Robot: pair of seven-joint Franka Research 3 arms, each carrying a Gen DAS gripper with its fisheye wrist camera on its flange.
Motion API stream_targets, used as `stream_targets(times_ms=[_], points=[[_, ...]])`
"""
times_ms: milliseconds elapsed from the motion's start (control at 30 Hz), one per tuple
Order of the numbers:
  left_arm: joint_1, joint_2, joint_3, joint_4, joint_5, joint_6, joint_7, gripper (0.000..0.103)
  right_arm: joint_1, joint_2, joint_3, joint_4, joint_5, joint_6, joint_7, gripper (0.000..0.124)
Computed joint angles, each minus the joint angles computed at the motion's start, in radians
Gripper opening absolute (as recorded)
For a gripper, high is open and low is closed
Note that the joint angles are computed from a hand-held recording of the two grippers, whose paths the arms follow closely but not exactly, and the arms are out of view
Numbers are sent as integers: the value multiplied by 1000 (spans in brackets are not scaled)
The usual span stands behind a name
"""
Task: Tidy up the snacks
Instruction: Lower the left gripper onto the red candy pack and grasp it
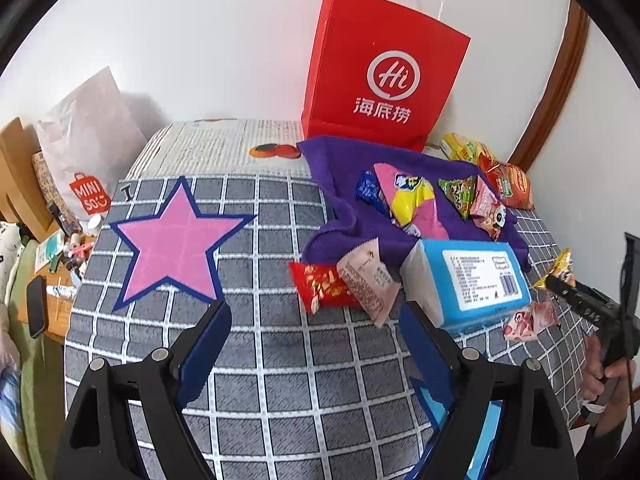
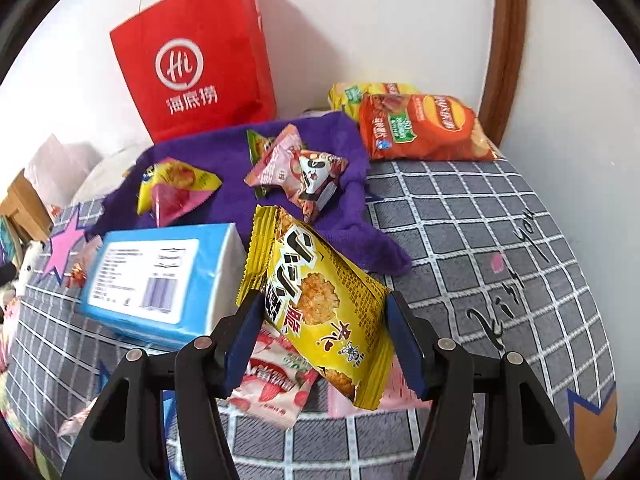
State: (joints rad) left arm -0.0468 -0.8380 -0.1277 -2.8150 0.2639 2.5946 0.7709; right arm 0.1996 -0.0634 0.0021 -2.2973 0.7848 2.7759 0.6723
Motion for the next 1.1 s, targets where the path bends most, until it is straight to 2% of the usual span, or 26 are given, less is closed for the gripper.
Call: stream_targets(times_ms=[133, 267, 467, 533, 633, 733, 767, 867, 1033, 1100], points=[[-10, -7, 10, -26, -13, 2, -2, 84, 3, -44, -11, -42, 47, -7, -28, 62], [-9, -3, 4, -49, -19, 10, -15, 84, 16, -56, -22, -87, 97, 34, -99, 62], [-17, 57, 3, -59, -26, 55, -14, 84, 24, -35, -37, -115, 265, 34, -239, 62], [-7, 87, -8, -48, -17, 68, -20, 84, 29, -35, -29, -126, 336, 57, -311, 62], [12, 123, -17, -38, -4, 96, -40, 84, 54, -34, -11, -145, 461, 136, -467, 62], [31, 161, -18, -28, 7, 131, -59, 82, 68, -33, -6, -150, 623, 142, -641, 62], [42, 174, -22, -23, 14, 140, -66, 82, 65, -34, -4, -150, 647, 138, -665, 62], [60, 212, -19, -7, 34, 176, -68, 81, 43, -39, -10, -148, 655, 81, -656, 62], [116, 285, -58, 50, 100, 159, -105, 81, 19, -19, -5, -137, 575, 45, -550, 64], [127, 303, -56, 59, 121, 165, -120, 80, 13, -13, -5, -133, 560, 38, -527, 64]])
